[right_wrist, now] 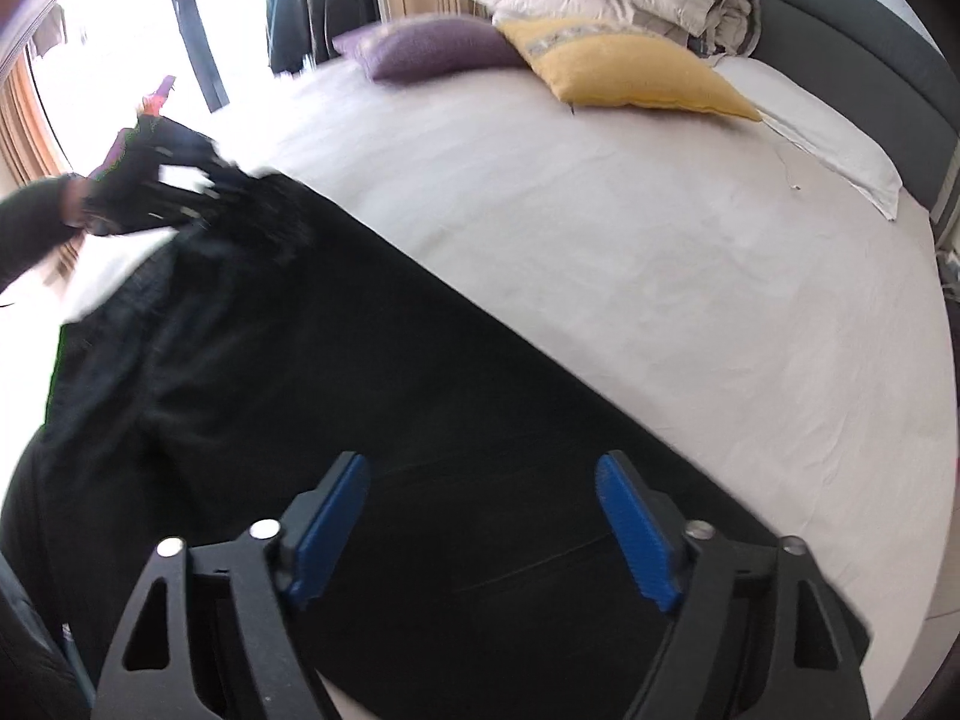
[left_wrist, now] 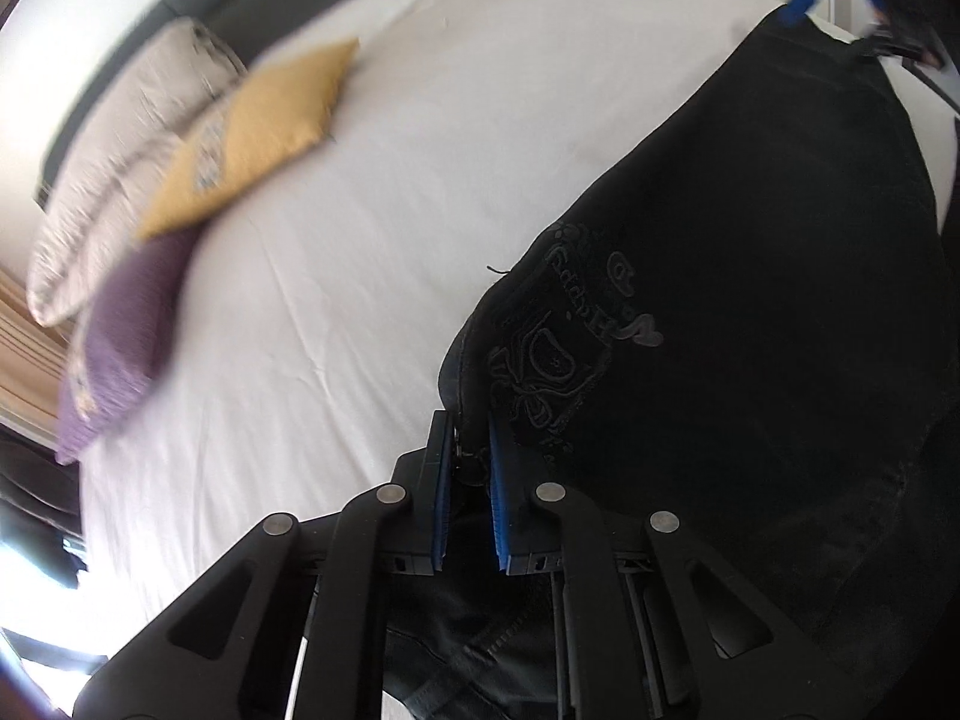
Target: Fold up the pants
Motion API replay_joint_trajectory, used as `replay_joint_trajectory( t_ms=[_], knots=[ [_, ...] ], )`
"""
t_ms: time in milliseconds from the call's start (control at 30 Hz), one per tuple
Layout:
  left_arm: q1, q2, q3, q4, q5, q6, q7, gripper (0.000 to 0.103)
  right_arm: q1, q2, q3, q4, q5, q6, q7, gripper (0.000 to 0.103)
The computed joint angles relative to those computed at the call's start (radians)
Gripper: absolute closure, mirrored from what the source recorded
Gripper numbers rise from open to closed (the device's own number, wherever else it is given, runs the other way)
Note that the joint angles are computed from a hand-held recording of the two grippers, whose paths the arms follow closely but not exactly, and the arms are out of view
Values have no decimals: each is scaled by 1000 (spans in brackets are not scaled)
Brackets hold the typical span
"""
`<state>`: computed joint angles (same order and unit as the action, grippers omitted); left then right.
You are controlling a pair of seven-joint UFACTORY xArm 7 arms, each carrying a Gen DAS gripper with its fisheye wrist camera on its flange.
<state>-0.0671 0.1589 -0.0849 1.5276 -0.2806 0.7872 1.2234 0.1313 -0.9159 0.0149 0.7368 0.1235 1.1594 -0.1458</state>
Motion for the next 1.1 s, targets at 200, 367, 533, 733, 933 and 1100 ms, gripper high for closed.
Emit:
replay_joint_trajectory(
  t_ms=[200,367,533,733,933,1100],
  knots=[
    [3,-149,11,-199,-155,-149,183,93,15,111,-2,30,-38,-56,-92,31],
    [-17,-223,42,-275,-231,-187,250,93,19,239,-9,80,-30,-63,-147,38],
    [-49,-267,76,-324,-341,-240,367,93,-1,333,3,114,-56,-81,-173,44],
    [-91,-327,121,-369,-473,-256,488,93,4,408,-2,155,-42,-33,-237,64],
    [-121,-427,150,-449,-497,-261,536,93,1,395,23,177,-64,3,-262,96],
    [-148,-473,176,-471,-480,-270,499,94,1,308,64,179,-119,19,-230,99]
  ],
)
